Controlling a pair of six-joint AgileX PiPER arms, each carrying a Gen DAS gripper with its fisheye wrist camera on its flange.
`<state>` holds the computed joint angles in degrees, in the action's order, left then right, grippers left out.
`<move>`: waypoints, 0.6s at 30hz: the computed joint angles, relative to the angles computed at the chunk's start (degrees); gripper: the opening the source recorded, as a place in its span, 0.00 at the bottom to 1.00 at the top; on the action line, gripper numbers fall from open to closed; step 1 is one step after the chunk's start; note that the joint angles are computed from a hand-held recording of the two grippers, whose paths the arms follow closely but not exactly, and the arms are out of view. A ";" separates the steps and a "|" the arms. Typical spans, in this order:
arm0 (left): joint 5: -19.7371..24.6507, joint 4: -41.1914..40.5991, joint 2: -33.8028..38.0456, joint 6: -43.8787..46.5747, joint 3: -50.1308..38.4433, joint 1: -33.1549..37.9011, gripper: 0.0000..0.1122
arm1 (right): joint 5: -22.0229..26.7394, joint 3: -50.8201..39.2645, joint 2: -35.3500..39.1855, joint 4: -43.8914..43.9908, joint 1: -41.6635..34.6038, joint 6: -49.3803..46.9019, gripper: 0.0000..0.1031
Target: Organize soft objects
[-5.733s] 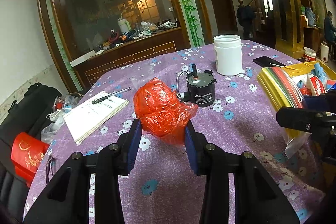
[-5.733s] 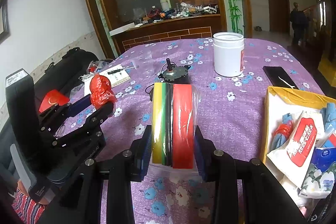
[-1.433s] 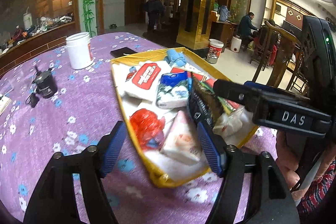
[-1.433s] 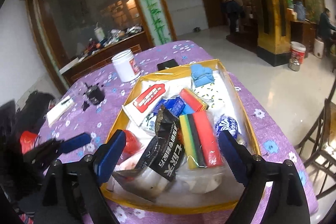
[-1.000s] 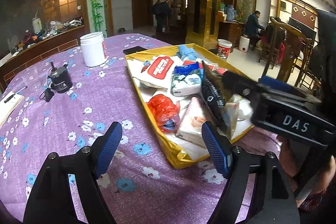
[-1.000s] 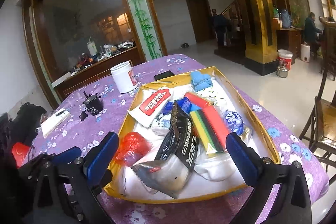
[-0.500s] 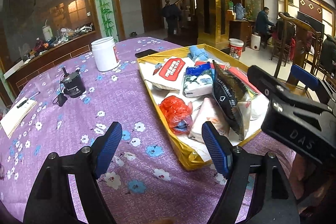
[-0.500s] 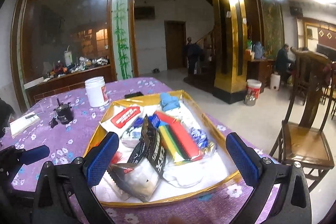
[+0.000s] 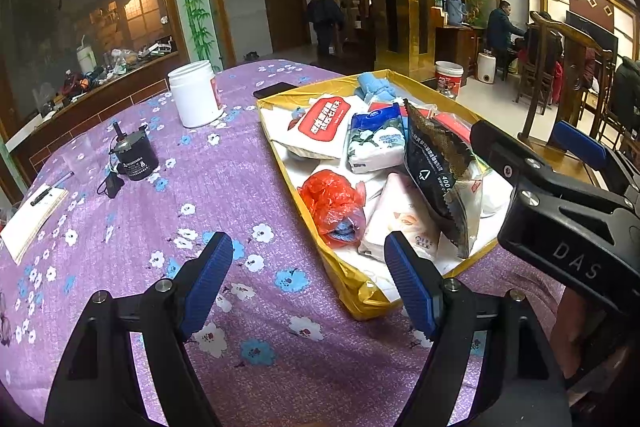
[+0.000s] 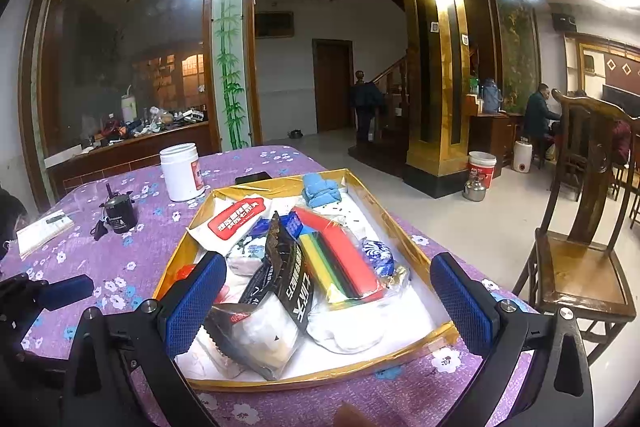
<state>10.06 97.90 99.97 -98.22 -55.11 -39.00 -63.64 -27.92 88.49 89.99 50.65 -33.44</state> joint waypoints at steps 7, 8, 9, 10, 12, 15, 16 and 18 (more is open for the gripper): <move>-0.15 -1.69 0.07 1.97 -0.09 -0.18 0.70 | 0.16 0.23 -0.20 -0.37 -0.38 0.46 1.00; -0.28 -1.64 0.07 1.95 -0.12 -0.13 0.70 | 0.07 0.29 -0.23 -0.35 -0.33 0.49 1.00; -0.22 -1.57 0.09 1.85 -0.12 -0.16 0.70 | 0.09 0.35 -0.29 -0.34 -0.34 0.50 1.00; -0.06 -1.55 0.10 1.85 -0.10 -0.21 0.70 | 0.23 0.37 -0.34 -0.36 -0.43 0.50 1.00; 0.68 -1.15 0.09 1.19 -0.02 -0.46 0.70 | 0.26 0.31 -0.42 -0.07 -0.35 0.21 1.00; 0.07 -1.46 0.15 1.57 -0.05 -0.13 0.70 | -0.04 0.31 -0.41 0.11 -0.21 0.23 1.00; 0.37 -1.37 0.13 1.50 -0.03 -0.22 0.70 | -0.11 0.34 -0.42 0.17 -0.15 0.27 1.00; 0.52 -0.42 0.02 0.66 0.14 -0.36 0.70 | -0.08 0.41 -0.45 0.10 -0.16 0.32 1.00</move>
